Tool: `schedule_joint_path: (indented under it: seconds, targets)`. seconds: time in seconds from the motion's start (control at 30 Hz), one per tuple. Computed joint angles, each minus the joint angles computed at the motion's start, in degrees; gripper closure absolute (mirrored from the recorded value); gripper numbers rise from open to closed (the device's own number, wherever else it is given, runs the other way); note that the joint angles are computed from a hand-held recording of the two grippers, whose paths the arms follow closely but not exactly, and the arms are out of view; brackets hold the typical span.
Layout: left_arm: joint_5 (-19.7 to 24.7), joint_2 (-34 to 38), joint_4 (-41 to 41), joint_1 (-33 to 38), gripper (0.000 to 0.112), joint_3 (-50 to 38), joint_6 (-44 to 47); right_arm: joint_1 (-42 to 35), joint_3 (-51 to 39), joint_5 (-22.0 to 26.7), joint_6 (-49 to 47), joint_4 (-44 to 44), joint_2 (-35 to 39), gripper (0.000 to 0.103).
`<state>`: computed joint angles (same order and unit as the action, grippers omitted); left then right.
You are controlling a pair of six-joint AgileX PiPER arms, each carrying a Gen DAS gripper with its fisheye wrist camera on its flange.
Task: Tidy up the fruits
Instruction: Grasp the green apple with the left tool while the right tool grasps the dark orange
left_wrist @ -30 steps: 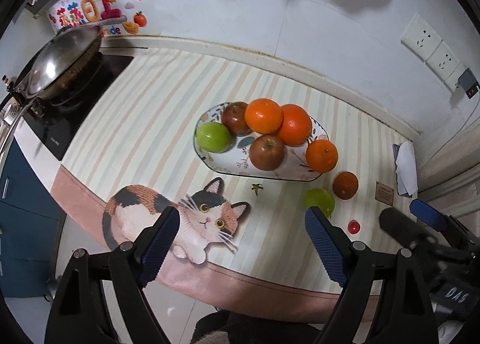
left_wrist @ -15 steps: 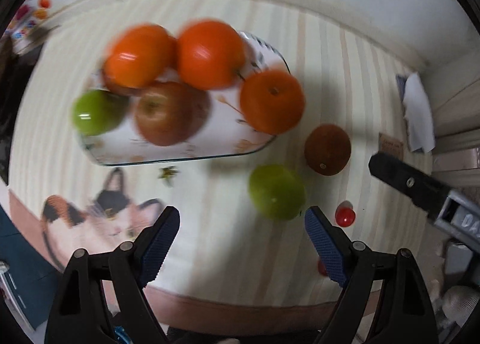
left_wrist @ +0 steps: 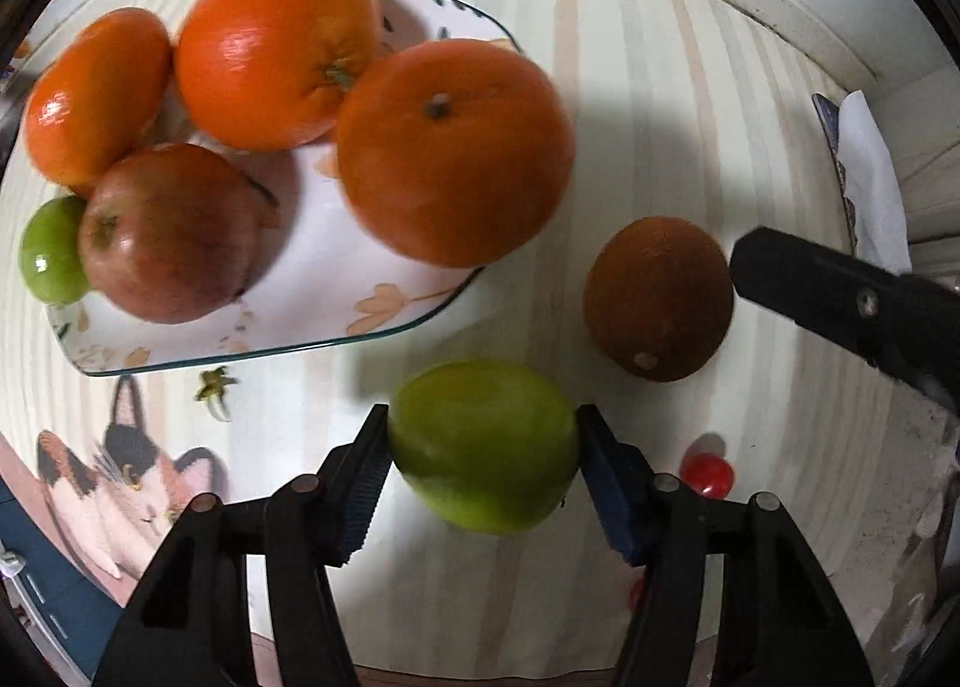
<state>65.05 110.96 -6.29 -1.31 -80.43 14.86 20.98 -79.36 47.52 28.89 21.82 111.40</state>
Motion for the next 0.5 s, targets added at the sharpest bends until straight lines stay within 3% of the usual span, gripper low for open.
schedule_joint_path:
  seconds: [0.33,0.5]
  targets:
    - [0.0,-4.0,3.2,12.2,0.054,4.3,5.0,3.0,-8.8,2.9,-0.2,1.1,7.6,0.025]
    - [-0.9,-2.4,2.6,16.4,0.054,4.4,4.7,5.2,-12.3,3.6,0.9,-0.3,11.7,0.036]
